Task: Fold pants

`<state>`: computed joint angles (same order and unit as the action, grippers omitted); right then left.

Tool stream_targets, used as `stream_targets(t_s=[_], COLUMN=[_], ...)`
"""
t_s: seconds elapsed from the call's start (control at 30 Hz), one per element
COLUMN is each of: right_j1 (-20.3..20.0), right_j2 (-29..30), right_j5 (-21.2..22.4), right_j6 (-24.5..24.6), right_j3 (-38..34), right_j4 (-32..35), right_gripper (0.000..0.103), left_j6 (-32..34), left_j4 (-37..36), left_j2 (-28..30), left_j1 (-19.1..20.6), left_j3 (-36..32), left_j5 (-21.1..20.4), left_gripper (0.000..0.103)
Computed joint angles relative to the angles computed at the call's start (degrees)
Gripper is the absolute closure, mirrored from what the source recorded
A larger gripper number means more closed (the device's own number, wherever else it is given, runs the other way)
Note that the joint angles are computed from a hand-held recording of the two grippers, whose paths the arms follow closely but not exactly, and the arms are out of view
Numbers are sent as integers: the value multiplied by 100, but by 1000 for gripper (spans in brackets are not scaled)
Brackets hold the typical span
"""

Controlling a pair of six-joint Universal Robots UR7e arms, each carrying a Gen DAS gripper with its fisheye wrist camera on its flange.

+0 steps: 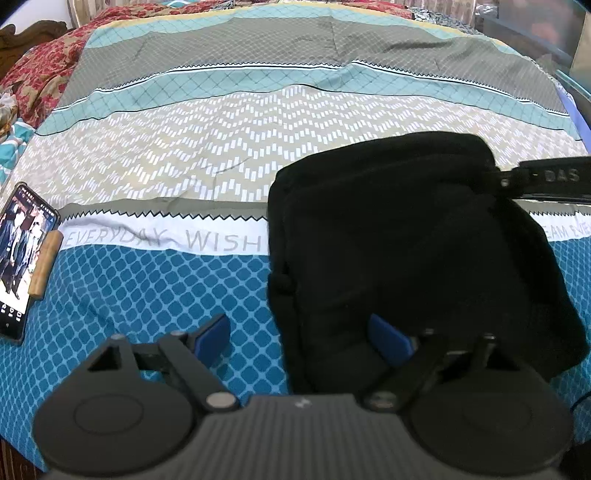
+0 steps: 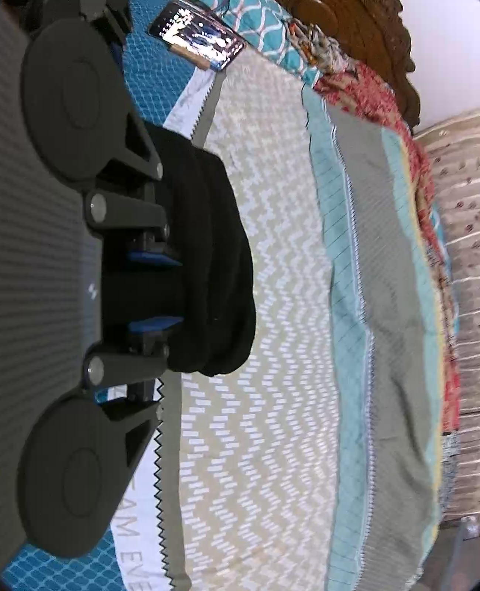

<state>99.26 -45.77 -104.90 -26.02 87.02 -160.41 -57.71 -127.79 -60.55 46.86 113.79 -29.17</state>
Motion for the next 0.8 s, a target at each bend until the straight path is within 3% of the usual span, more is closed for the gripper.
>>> stream_targets(t_s=[0.4,0.8], right_j1=[0,-80], right_j2=[187,138], right_j5=[-319,-202], right_j6=[-46,-194], right_j3=[-185,-128], right_j4=[119,-102], right_gripper=[70,69], left_j6=[351,398], left_j4=[-419,-382], left_j2=[77,90], left_j1=[150,180], left_j3=[14,22], left_j5=[-6,69], left_gripper=[9,3])
